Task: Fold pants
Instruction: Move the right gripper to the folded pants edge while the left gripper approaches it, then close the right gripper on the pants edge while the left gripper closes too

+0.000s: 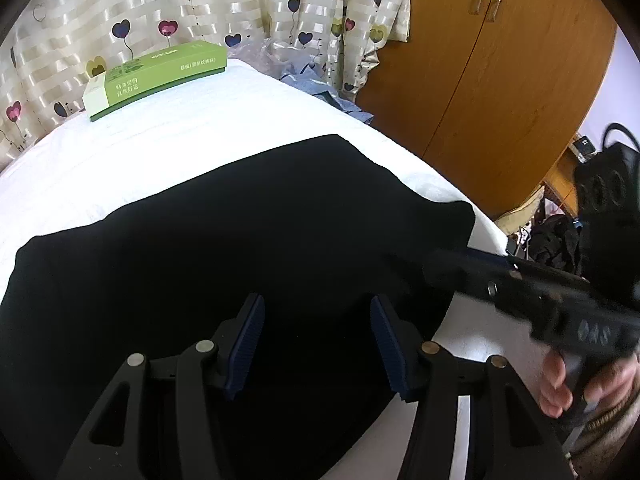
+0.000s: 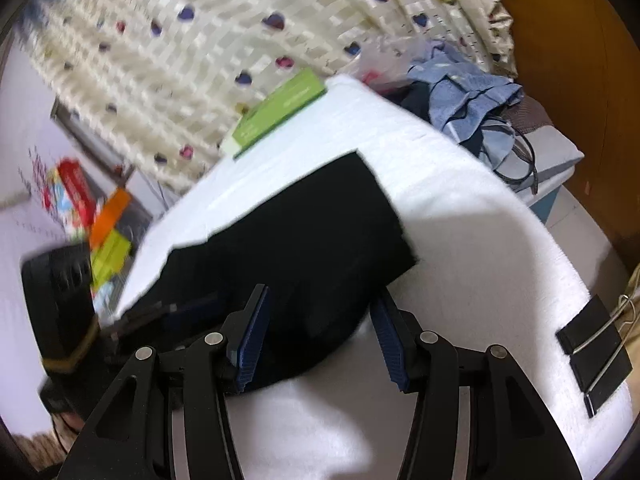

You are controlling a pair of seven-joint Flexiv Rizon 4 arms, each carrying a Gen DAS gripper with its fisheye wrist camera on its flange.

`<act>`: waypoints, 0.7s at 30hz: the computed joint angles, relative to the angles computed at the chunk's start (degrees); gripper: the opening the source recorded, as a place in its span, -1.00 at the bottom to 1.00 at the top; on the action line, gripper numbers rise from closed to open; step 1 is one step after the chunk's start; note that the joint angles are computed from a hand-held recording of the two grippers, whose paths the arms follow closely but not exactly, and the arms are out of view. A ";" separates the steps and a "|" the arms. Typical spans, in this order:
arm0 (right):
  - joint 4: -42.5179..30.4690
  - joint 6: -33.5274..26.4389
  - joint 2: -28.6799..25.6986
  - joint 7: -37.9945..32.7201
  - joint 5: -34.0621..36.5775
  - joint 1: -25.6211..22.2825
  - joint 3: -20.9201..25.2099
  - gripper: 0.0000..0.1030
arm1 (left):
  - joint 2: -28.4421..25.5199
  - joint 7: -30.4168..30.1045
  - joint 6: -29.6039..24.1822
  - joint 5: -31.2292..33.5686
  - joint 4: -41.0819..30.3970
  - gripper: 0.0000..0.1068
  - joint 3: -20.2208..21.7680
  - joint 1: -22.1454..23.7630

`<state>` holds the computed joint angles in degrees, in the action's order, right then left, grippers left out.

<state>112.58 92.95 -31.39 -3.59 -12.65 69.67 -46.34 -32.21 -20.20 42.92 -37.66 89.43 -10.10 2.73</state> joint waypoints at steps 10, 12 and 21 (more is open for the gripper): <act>-1.64 5.53 -2.96 -2.02 10.20 -1.35 0.13 0.01 | -0.20 1.18 -1.34 -0.98 -0.21 0.08 -0.10 0.67; -3.18 5.57 -1.61 -3.91 9.72 -6.94 6.66 0.01 | -0.21 1.56 -1.38 -1.32 -0.13 0.08 -0.20 0.80; -2.37 7.10 -0.50 -8.11 13.78 -8.24 10.54 -0.26 | -0.27 2.15 -1.79 -2.01 -0.07 0.08 -0.25 0.89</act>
